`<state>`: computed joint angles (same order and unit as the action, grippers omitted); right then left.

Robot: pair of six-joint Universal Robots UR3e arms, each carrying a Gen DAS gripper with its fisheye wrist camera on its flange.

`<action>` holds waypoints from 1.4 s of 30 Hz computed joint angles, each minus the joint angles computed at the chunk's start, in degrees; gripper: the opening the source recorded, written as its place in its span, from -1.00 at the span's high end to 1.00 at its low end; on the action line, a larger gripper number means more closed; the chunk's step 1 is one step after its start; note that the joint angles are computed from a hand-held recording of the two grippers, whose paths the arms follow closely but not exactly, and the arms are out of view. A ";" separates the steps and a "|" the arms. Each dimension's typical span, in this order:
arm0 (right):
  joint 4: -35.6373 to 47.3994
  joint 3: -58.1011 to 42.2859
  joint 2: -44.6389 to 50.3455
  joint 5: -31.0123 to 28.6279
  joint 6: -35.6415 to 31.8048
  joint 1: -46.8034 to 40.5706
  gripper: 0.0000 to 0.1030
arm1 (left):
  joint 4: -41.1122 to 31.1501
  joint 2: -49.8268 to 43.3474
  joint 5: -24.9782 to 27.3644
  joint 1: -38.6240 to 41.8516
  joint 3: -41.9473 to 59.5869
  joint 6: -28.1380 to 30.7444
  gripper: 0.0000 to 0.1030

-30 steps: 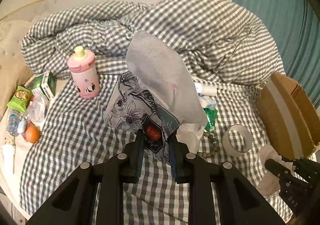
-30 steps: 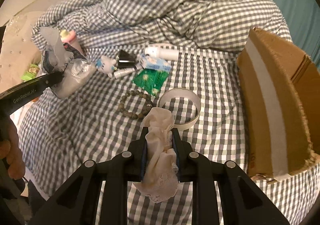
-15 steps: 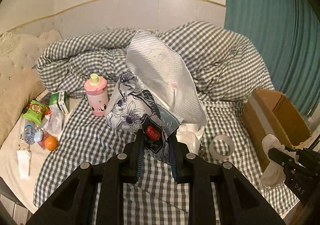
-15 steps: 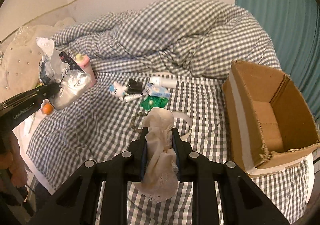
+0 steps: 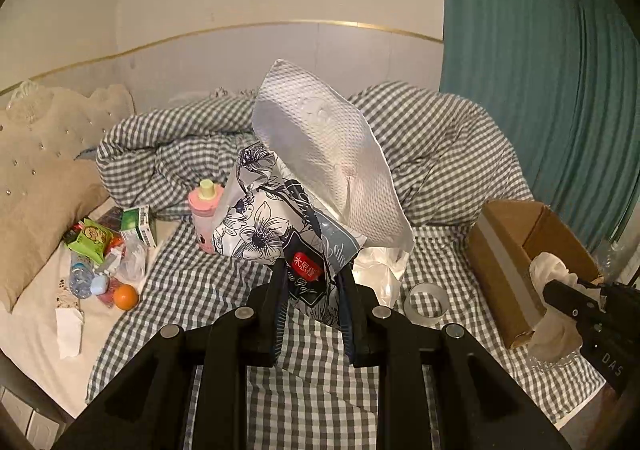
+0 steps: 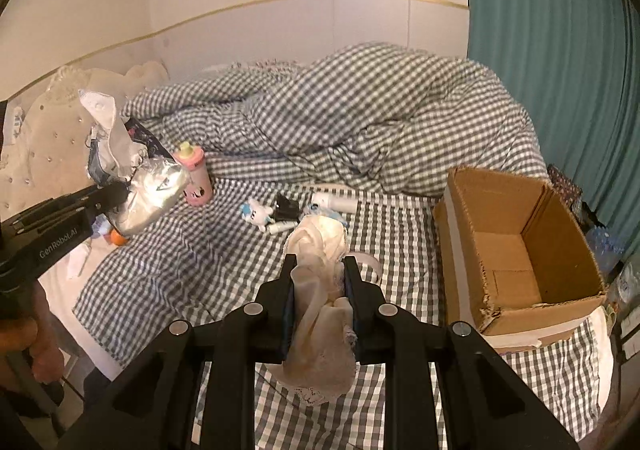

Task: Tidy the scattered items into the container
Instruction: 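Carry the tissue pack and white cloth with both tools over the cardboard box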

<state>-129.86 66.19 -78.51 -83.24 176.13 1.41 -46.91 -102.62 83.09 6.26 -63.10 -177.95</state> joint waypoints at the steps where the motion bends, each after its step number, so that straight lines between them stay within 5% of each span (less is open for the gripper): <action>1: -0.44 0.47 -0.80 0.16 -0.06 -0.07 0.60 | -0.02 0.42 -0.02 -0.10 -0.15 0.08 0.56; 20: -2.70 10.58 -16.52 3.70 -1.84 -7.15 0.60 | -0.10 4.28 -0.03 -5.35 0.24 -1.56 0.56; 42: 0.55 13.83 -28.38 9.82 -3.21 -24.13 0.60 | -2.76 -5.99 0.69 -16.55 15.65 -4.24 0.56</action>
